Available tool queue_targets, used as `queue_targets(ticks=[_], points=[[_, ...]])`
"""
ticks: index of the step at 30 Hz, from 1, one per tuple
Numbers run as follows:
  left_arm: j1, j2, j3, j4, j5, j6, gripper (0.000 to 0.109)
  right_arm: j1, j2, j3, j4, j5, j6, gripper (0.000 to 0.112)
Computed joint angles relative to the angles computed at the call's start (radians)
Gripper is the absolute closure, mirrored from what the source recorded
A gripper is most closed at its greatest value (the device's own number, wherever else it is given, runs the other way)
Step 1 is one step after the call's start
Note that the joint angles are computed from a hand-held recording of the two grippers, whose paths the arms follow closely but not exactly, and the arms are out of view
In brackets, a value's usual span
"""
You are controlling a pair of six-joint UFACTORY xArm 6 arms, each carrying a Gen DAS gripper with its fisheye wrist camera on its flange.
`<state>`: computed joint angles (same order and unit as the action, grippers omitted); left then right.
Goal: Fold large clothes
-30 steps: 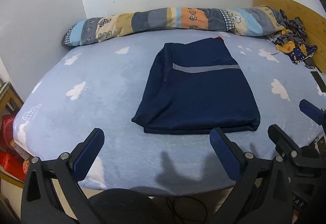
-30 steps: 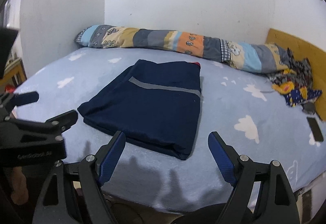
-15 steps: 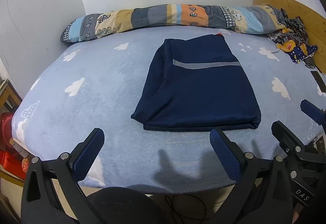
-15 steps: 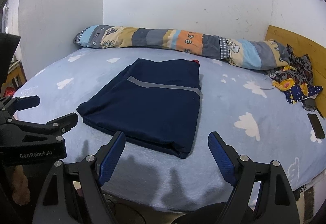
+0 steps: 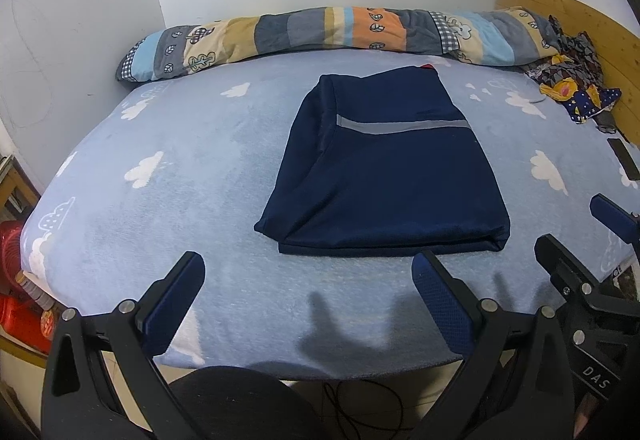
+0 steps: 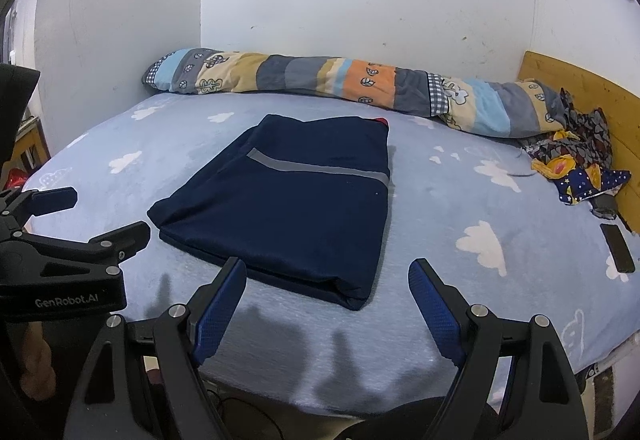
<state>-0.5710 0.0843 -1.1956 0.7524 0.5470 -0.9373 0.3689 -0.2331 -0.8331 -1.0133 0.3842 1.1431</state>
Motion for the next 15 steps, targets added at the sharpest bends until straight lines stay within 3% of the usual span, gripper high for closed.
queue_targets(ticks=[15], points=[[0.008,-0.002,0.007,-0.035,-0.013,0.027,0.006,0.007,0.01,-0.009,0.016,0.014,-0.018,0.027]])
